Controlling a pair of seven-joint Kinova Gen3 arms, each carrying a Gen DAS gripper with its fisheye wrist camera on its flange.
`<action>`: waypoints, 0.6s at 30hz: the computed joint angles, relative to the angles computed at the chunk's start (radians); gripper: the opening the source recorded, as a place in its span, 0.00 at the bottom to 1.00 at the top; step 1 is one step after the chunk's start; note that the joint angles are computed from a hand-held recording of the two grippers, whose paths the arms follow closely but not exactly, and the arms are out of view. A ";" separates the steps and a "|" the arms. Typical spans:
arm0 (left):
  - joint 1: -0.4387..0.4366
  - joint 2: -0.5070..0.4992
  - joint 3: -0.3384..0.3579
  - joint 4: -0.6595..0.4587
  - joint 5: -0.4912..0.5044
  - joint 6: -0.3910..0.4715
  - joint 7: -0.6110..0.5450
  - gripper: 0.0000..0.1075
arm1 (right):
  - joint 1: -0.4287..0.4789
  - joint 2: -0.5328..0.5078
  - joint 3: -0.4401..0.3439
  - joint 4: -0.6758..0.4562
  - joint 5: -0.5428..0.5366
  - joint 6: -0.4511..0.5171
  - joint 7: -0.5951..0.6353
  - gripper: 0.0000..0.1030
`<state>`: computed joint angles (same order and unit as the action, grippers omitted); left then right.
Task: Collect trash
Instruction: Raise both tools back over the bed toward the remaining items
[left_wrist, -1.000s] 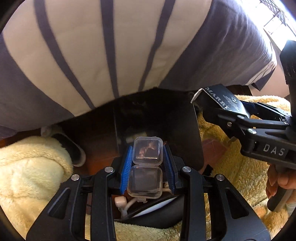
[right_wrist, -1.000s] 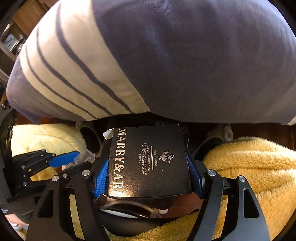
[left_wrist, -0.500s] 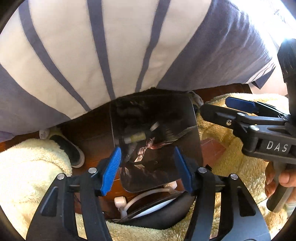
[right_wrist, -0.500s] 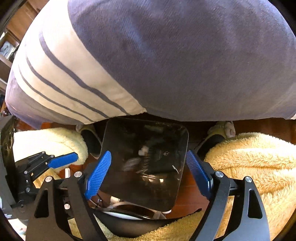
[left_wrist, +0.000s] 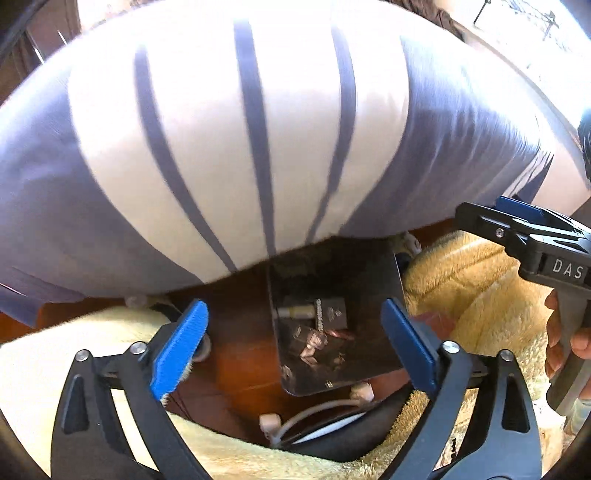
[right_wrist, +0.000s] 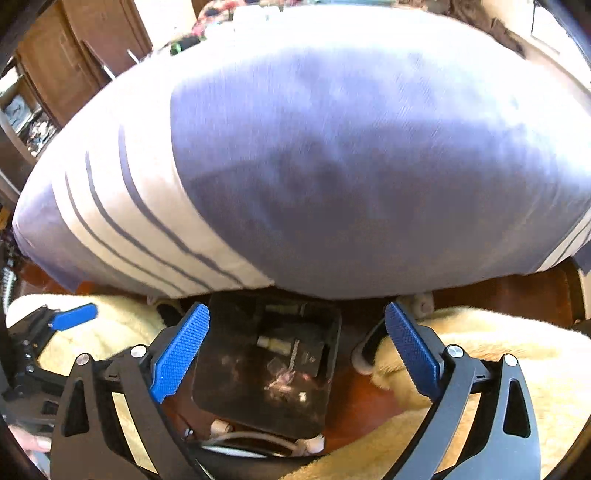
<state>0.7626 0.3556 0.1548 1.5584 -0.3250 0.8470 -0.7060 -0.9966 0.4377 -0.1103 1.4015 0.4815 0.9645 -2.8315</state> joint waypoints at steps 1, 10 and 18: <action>0.007 -0.009 -0.006 -0.001 -0.012 0.004 0.010 0.87 | -0.011 -0.010 0.008 0.003 0.017 0.006 -0.013 0.94; 0.036 -0.102 -0.021 -0.023 -0.217 0.066 0.148 0.88 | -0.052 -0.075 0.012 -0.019 0.198 0.097 -0.106 0.96; -0.015 -0.095 -0.009 -0.109 -0.296 0.111 0.129 0.88 | -0.018 -0.051 0.012 -0.137 0.266 0.143 -0.036 0.96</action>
<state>0.7471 0.2604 0.1454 1.4496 -0.6211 0.9582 -0.5770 -1.0142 0.3869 -0.0982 1.2649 0.7470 1.1077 -2.8673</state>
